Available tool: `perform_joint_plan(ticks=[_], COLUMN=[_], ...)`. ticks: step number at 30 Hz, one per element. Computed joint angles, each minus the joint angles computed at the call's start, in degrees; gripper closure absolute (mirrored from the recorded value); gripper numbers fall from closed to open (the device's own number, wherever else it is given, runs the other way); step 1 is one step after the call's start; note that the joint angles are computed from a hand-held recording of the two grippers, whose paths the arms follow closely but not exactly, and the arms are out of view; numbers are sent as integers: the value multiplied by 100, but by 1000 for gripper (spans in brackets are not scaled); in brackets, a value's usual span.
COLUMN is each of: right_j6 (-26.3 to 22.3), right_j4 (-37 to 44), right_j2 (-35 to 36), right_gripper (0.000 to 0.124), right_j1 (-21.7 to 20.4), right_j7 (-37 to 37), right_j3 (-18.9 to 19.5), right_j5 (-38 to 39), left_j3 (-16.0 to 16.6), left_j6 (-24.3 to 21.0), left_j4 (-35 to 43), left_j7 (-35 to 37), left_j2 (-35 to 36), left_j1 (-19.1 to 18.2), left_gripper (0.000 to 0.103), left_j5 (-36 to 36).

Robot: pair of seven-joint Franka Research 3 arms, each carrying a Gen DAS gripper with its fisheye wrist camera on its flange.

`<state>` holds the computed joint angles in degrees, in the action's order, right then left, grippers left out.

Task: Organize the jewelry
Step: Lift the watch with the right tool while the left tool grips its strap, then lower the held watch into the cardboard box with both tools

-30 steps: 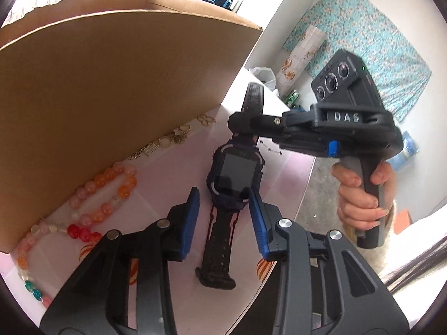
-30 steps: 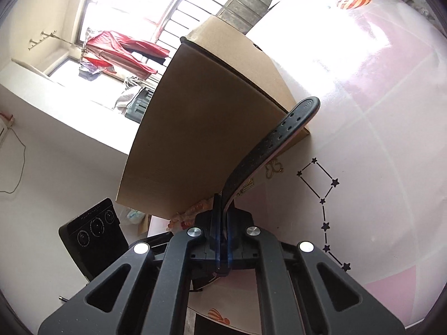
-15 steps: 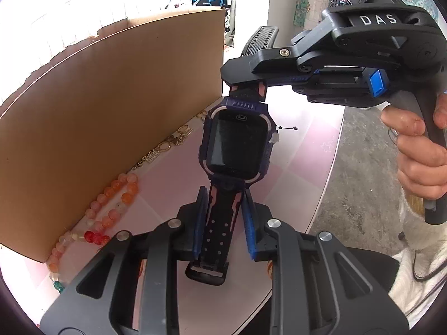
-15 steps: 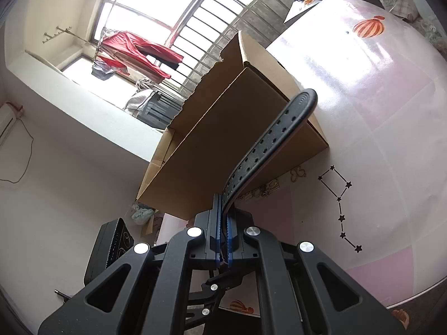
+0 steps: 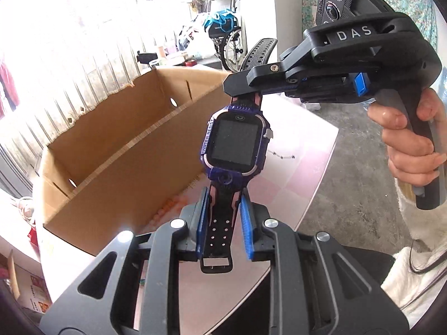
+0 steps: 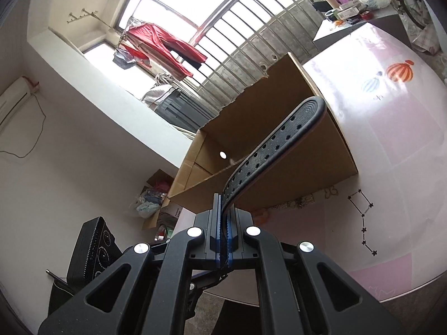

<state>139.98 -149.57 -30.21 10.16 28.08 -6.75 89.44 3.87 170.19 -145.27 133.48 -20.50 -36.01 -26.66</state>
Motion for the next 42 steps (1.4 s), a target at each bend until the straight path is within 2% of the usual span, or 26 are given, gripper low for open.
perform_joint_plan(ticks=[2, 3, 4, 7, 9, 10, 12, 15, 18, 22, 23, 25, 28, 30, 32, 36, 40, 42], right_j6=[-23, -144, -136, 41, 173, 253, -72, -937, -1855, -2794, -2876, -2946, -2840, -2836, -2834, -2412, -1957, -1532], right_j4=[459, 768, 1088, 2140, 2841, 3153, 3925, 5222, 6302, 7397, 7513, 7597, 7490, 7417, 7381, 6962, 6556, 6224], right_j2=[171, 372, 600, 1463, 2116, 2429, 3206, 4420, 5334, 6176, 6275, 6377, 6336, 6270, 6209, 5804, 5310, 4989], right_gripper=[120, 120, 120, 120, 120, 120, 120, 120, 120, 119, 117, 114, 105, 96, 75, 73, 73, 73], right_j1=[31, 54, 62, 48, 18, -1, -93, -266, -416, -500, -486, -433, -403, -427, -404, -419, -530, -526], right_j7=[24, 121, 216, 710, 1204, 1453, 2172, 3567, 4457, 5352, 5440, 5573, 5471, 5488, 5507, 5258, 4913, 4872], right_j3=[59, 40, 63, 234, 389, 461, 511, 557, 653, 741, 748, 709, 693, 702, 667, 670, 693, 629], right_j5=[-217, -419, -580, -1382, -2192, -2623, -3498, -4512, -5108, -5843, -6035, -6449, -6881, -6961, -7135, -7254, -7119, -7147], left_j3=[-150, -124, -249, -288, -225, -222, -299, -399, -521, -674, -725, -777, -959, -1069, -1174, -1358, -1420, -1454], left_j6=[-315, -750, -899, -2019, -2938, -3236, -3809, -4343, -4954, -5404, -5527, -5372, -5462, -5290, -5242, -5292, -5312, -5291], left_j4=[292, 601, 887, 2219, 3220, 3611, 4428, 5305, 6006, 6546, 6657, 6565, 6625, 6488, 6343, 6131, 6350, 6403], left_j7=[-190, -214, -362, -389, -254, -194, -334, -569, -636, -661, -667, -780, -860, -893, -948, -899, -814, -770], left_j2=[-90, -65, 54, 796, 1519, 1842, 2577, 3459, 4130, 4547, 4621, 4614, 4654, 4584, 4474, 4279, 4405, 4432], left_j1=[385, 538, 809, 1332, 1495, 1628, 1816, 1988, 2081, 2079, 2084, 2047, 2142, 2223, 2279, 2405, 2405, 2398], left_gripper=[83, 82, 82, 82, 82, 82, 82, 82, 82, 80, 79, 78, 74, 72, 68, 64, 64, 64], left_j5=[389, 547, 769, 1035, 1022, 1106, 1473, 2074, 2593, 3378, 3517, 3959, 4178, 4385, 4600, 4610, 4667, 4633])
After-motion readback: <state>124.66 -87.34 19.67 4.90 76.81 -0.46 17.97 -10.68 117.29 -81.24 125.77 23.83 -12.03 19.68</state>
